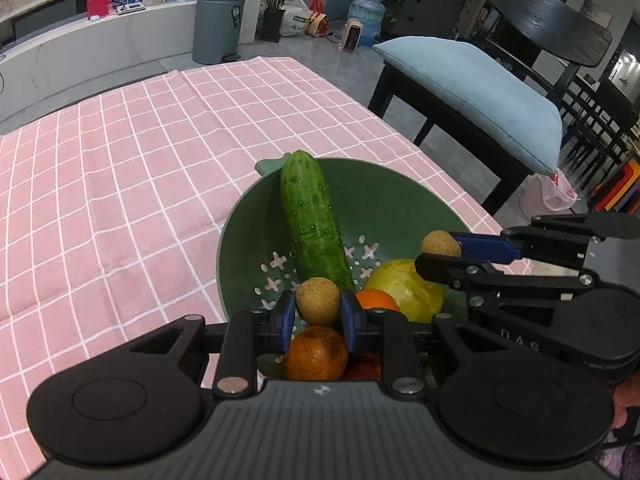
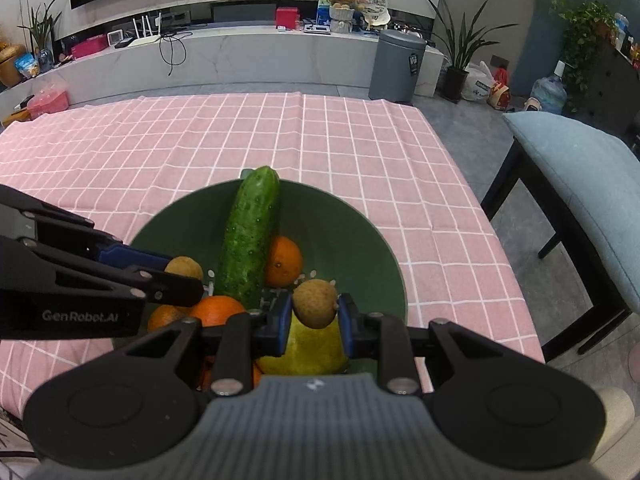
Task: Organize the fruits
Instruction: 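Carry both brown fruits over the colander with both tools, then open both tools releasing the brown fruits into the colander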
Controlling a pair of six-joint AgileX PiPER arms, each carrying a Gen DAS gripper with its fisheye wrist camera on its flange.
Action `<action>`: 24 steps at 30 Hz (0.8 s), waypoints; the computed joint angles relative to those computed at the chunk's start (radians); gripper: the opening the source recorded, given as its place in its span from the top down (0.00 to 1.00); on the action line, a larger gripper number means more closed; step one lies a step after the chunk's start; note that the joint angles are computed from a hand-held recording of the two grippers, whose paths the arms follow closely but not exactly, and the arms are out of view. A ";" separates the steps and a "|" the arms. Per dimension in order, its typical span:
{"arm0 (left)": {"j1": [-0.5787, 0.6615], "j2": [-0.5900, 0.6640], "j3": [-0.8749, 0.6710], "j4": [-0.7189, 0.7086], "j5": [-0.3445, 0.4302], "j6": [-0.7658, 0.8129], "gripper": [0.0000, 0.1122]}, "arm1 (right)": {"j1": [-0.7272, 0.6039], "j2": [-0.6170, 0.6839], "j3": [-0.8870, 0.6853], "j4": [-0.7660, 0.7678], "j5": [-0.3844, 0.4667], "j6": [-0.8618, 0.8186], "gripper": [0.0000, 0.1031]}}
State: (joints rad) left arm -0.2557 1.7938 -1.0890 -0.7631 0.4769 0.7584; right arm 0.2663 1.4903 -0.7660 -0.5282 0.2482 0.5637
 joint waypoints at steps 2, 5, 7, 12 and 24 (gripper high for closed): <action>-0.004 0.008 -0.008 0.010 -0.004 -0.010 0.76 | 0.001 0.005 0.009 -0.031 -0.006 0.028 0.80; -0.012 0.026 -0.023 0.036 -0.013 -0.044 0.76 | -0.002 0.021 0.004 -0.017 -0.011 0.011 0.80; -0.015 0.037 -0.030 0.058 -0.017 -0.077 0.76 | -0.005 0.034 -0.004 0.006 -0.013 -0.015 0.80; -0.025 0.047 -0.032 0.068 -0.025 -0.089 0.76 | -0.005 0.058 -0.019 0.022 -0.005 -0.043 0.79; -0.032 -0.040 0.013 0.067 -0.052 -0.087 0.62 | -0.033 -0.003 -0.012 0.204 -0.001 -0.224 0.62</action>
State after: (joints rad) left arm -0.2877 1.7535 -1.0763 -0.6957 0.4253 0.6718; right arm 0.2331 1.4874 -0.7776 -0.3247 0.2468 0.3400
